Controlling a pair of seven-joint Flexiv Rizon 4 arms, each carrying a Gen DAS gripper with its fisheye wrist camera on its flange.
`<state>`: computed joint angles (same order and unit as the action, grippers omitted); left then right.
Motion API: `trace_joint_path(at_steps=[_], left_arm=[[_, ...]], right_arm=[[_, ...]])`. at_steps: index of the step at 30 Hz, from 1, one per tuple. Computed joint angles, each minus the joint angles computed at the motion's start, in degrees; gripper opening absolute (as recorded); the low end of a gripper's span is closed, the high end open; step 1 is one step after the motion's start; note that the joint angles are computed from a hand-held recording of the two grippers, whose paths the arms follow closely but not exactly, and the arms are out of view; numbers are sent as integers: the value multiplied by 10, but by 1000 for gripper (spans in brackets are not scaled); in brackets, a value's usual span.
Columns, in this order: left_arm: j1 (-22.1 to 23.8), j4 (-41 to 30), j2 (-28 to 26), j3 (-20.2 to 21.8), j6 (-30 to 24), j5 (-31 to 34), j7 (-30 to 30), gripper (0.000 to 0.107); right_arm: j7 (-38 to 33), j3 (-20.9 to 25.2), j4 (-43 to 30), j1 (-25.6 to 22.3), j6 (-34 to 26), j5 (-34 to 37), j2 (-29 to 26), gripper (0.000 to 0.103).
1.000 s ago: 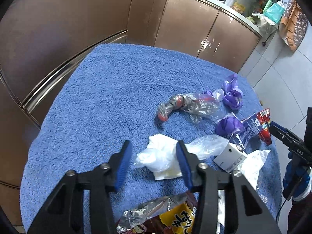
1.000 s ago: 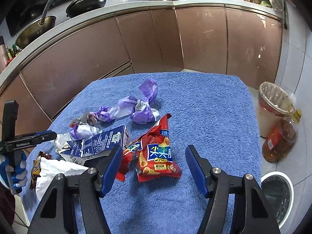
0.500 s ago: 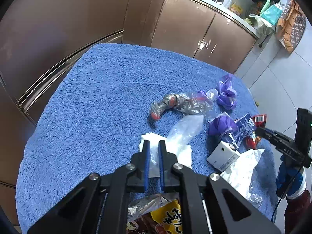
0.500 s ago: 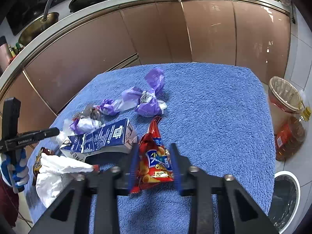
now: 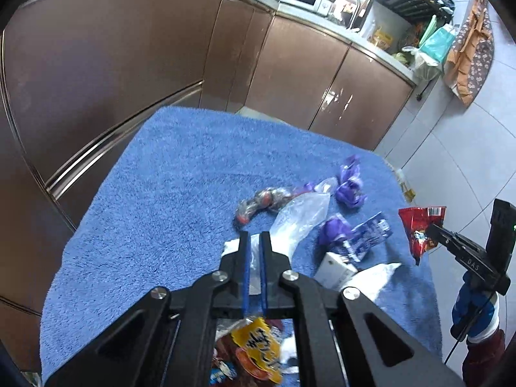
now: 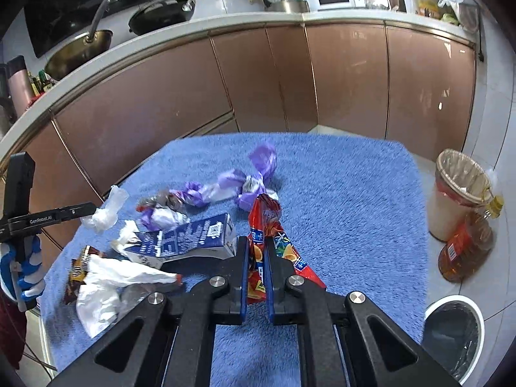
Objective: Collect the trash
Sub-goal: 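Carry the red snack bag to the white bin and open the right tool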
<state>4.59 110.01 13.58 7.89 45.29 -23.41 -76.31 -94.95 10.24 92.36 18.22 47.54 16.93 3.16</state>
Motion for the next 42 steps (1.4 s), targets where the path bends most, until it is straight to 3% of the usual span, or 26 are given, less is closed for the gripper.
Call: trace_joint_path(at_steps=[9,17,23,26,34,42], left_arm=[[-28,-35,16,-23,-10,1,-13,4],[-98,-106,-36,-85,-3,-8,-31,4],[-157,-213,-140,-146,-16,32,-61,4],[-189,-293,-220,-171,-42,73,-96,4],[-275,-463,-391,-169,-121,146,-170,5],[-303,-565,-502,-157,-183,141,-208,6]], right_arm=[[25,-13,61,-16,25,-6,87,8],[81,-53,140,-63,48,-32,173,8],[118,-83,190,-109,62,-61,198,8],[130,-85,210,-126,72,-82,191,8],[141,-103,238,-153,98,-106,141,8],[130,-109,235,-179,106,-114,74,10]])
